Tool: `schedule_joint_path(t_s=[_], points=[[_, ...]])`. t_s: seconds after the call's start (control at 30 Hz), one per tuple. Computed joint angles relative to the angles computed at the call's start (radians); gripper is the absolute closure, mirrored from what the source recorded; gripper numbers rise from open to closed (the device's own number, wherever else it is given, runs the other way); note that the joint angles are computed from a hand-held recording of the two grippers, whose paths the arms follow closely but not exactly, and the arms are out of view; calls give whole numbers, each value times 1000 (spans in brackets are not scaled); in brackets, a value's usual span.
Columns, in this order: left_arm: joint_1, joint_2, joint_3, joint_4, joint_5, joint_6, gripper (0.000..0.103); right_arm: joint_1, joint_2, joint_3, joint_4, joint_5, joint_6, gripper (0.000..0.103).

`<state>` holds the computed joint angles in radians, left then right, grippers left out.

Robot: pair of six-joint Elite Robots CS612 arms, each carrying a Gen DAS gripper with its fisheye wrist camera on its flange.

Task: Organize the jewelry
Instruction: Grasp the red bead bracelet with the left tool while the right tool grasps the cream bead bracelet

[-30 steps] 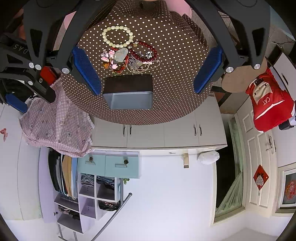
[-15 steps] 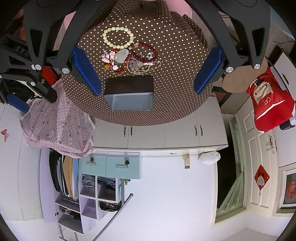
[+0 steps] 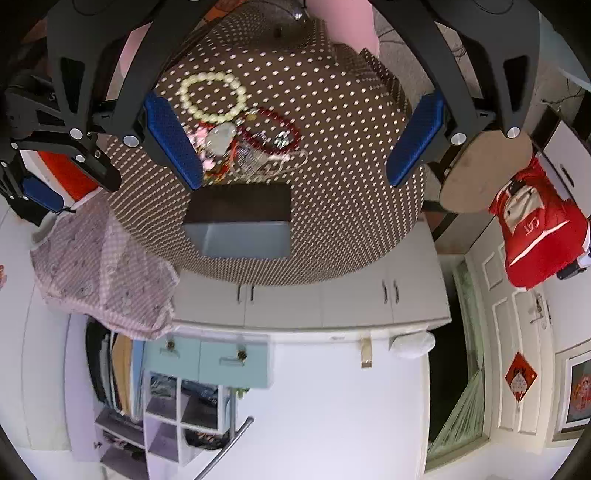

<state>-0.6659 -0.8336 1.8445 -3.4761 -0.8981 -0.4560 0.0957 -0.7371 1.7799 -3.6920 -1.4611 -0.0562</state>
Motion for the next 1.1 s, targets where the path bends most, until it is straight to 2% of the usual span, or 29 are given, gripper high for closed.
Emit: schedule_joint_path(t_s=[0.33,0.57,0.77,0.83,0.9,0.97,1.03,1.1], points=[[27,2,6,110,-42,-69,6,8,26,-26,112,29,18,8],[45,11,1,179,-95,-103,6,20,45,-28,114,70,-97,10],[56,19,-7,227,-142,-118,6,28,55,-42,180,105,-153,34],[61,23,-10,233,-160,-121,6,30,60,-49,206,113,-162,50],[66,26,-13,233,-178,-124,6,28,65,-56,232,131,-176,60],[72,32,-19,230,-200,-123,6,26,71,-54,207,151,-190,67],[79,41,-29,228,-218,-124,6,23,72,-54,203,171,-208,82],[87,51,-47,241,-241,-133,6,23,73,-55,200,179,-218,89]])
